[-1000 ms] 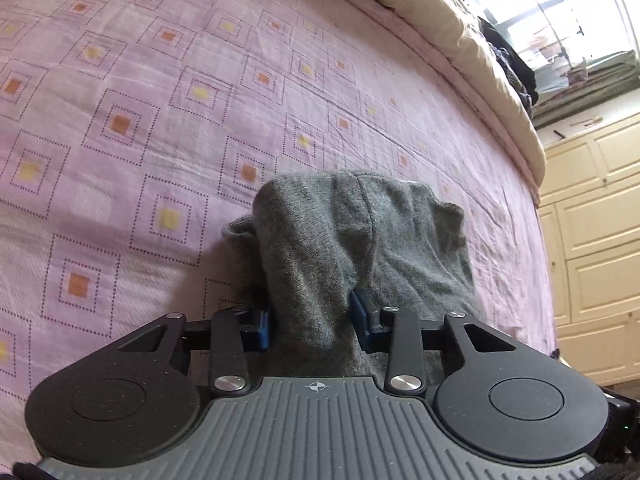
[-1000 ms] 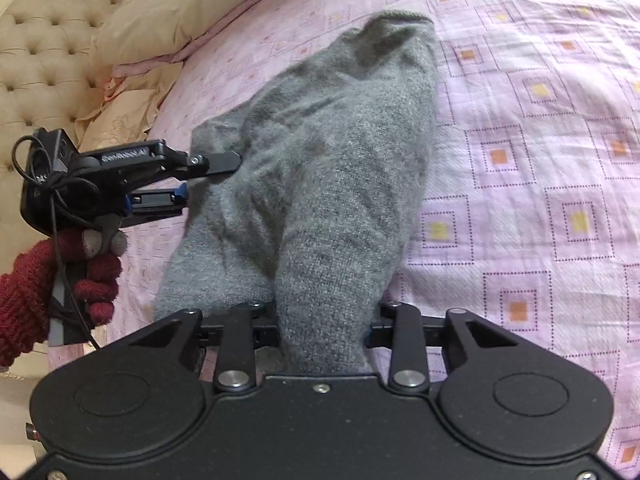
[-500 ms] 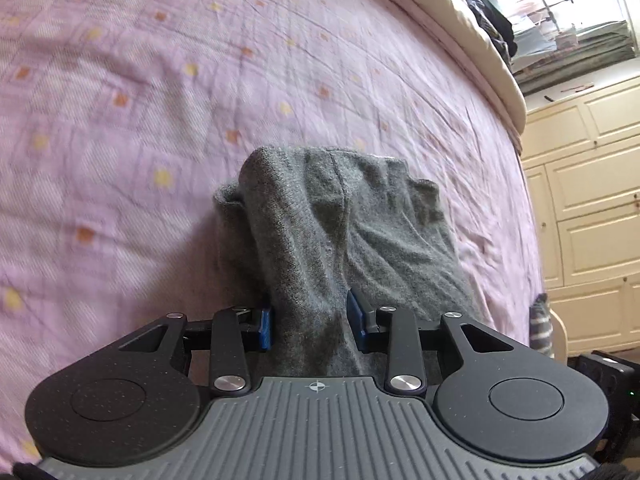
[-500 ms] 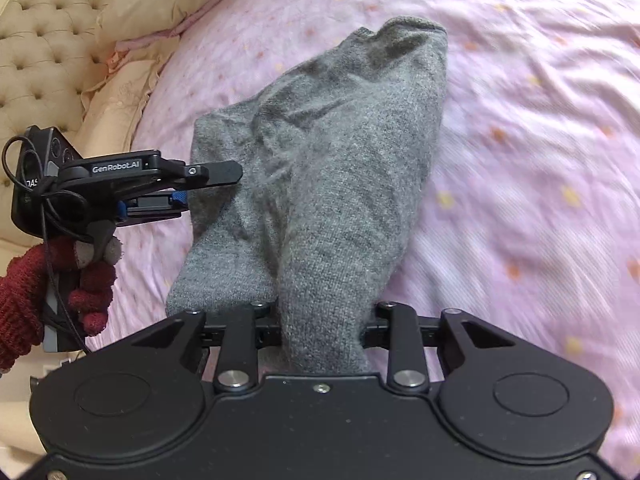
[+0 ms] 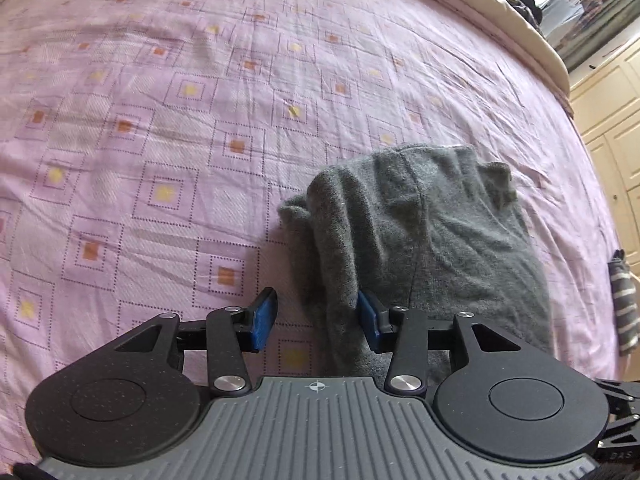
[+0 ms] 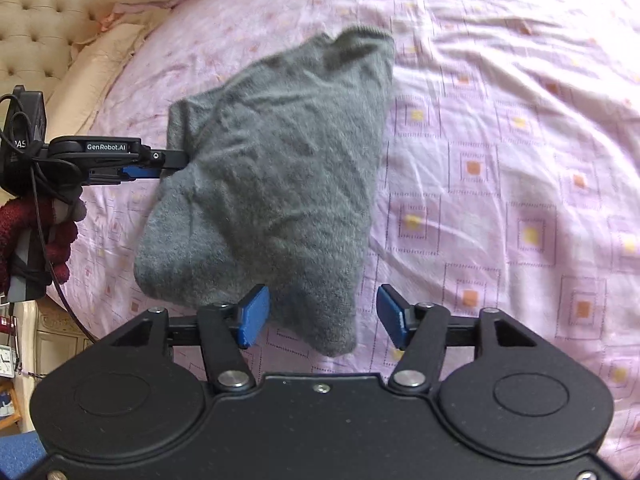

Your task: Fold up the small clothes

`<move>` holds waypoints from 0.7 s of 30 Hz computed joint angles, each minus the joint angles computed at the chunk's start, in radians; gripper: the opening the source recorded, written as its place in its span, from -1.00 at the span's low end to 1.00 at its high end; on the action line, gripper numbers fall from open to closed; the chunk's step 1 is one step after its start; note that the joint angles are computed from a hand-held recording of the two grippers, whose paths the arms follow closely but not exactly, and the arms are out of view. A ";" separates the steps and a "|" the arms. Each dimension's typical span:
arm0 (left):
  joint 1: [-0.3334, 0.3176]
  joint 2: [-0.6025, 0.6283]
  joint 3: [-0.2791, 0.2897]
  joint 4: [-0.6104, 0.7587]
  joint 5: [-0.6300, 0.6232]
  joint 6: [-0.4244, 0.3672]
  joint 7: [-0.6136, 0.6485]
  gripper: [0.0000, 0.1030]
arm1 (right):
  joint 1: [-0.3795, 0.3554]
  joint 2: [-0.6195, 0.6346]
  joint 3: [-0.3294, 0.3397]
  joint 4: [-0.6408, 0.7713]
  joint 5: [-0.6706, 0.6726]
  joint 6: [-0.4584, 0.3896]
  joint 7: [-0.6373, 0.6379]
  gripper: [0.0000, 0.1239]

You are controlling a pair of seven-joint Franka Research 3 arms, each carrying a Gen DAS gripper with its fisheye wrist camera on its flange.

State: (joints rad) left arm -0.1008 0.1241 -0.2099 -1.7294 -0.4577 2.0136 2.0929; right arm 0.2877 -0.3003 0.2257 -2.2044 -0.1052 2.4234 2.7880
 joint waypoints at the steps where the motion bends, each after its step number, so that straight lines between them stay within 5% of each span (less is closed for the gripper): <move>1: 0.003 -0.038 0.001 -0.037 -0.008 0.029 0.016 -0.18 | -0.006 -0.008 0.006 -0.003 -0.023 0.003 0.008 0.13; 7: -0.034 -0.226 0.029 -0.206 -0.065 0.147 0.159 -0.15 | -0.052 -0.005 0.053 0.033 -0.186 -0.017 0.072 0.34; 13: -0.120 -0.383 0.071 -0.375 -0.107 0.203 0.286 -0.12 | -0.039 0.041 0.026 0.080 -0.237 -0.077 0.078 0.36; 21: -0.149 -0.398 0.077 -0.458 0.056 0.271 0.214 -0.11 | -0.032 0.113 -0.012 0.141 -0.292 -0.159 0.109 0.36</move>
